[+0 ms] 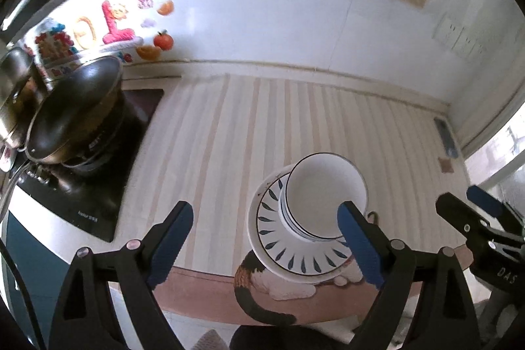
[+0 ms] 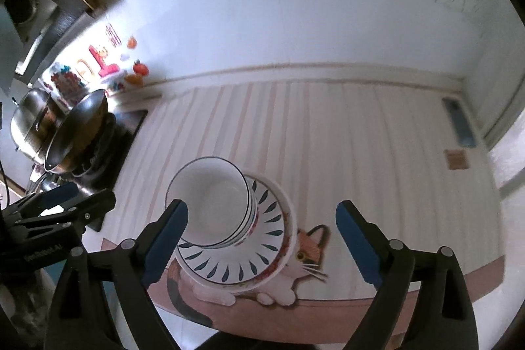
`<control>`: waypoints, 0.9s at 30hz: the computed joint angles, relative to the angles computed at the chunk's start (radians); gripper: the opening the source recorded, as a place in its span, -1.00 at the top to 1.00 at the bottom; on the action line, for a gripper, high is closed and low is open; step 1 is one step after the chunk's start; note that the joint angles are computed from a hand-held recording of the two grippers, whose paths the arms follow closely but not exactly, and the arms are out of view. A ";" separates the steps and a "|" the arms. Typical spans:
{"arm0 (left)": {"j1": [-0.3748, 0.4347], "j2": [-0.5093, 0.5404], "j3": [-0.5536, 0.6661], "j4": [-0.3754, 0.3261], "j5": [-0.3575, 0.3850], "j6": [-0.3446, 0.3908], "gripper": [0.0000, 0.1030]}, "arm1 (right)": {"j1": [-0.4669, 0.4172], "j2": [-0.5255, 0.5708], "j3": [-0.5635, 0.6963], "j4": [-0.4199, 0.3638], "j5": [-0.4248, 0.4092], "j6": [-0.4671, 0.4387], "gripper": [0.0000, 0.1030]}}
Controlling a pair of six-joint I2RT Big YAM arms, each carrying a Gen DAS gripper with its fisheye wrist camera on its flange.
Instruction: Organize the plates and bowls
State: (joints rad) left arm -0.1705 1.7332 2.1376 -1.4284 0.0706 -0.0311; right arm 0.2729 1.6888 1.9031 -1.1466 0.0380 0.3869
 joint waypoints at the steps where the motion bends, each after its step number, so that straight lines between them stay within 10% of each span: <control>1: 0.000 -0.021 -0.019 0.009 -0.002 -0.005 -0.75 | 0.001 -0.022 -0.019 0.010 0.010 0.001 -0.85; 13: -0.033 -0.337 -0.279 0.082 -0.099 -0.044 -0.97 | 0.106 -0.348 -0.269 0.052 0.145 0.030 -0.90; 27: -0.018 -0.578 -0.397 0.067 -0.102 -0.028 -0.99 | 0.368 -0.571 -0.304 -0.092 0.446 0.143 -0.93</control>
